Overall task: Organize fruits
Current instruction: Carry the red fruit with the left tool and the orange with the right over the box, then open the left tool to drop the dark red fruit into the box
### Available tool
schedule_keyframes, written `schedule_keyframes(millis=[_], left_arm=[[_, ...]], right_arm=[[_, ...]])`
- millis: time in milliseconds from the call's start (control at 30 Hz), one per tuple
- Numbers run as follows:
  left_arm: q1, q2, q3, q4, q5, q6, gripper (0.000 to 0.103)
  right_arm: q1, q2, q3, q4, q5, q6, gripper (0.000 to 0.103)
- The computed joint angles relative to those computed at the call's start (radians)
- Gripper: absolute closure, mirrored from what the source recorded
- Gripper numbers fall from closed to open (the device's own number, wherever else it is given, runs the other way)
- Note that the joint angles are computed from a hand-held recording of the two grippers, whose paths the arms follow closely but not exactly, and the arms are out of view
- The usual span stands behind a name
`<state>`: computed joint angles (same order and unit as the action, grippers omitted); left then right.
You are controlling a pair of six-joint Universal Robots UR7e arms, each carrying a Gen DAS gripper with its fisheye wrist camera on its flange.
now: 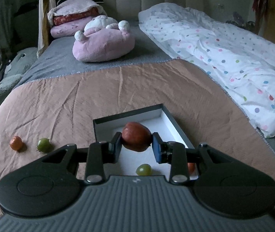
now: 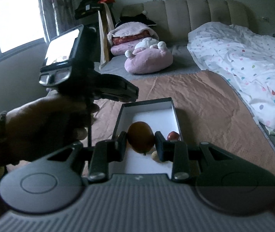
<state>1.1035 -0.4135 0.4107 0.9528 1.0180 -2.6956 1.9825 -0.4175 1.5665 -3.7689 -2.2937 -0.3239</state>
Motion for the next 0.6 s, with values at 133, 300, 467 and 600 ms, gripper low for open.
schedule_keyframes(millis=[133,300,467,600], left_arm=[[0.008,0.020,-0.008,-0.001,-0.003,0.012,0.065],[0.017,0.071,-0.078,0.034,-0.011,0.015,0.064],[0.017,0.083,-0.082,0.021,-0.015,0.043,0.064],[0.016,0.091,-0.091,0.022,-0.011,0.047,0.064]], right_arm=[[0.002,-0.001,0.005,0.003,-0.005,0.004,0.069],[0.000,-0.006,0.012,0.004,-0.012,0.012,0.069],[0.001,-0.009,0.019,0.001,-0.018,0.016,0.069],[0.001,-0.009,0.020,-0.002,-0.019,0.014,0.069]])
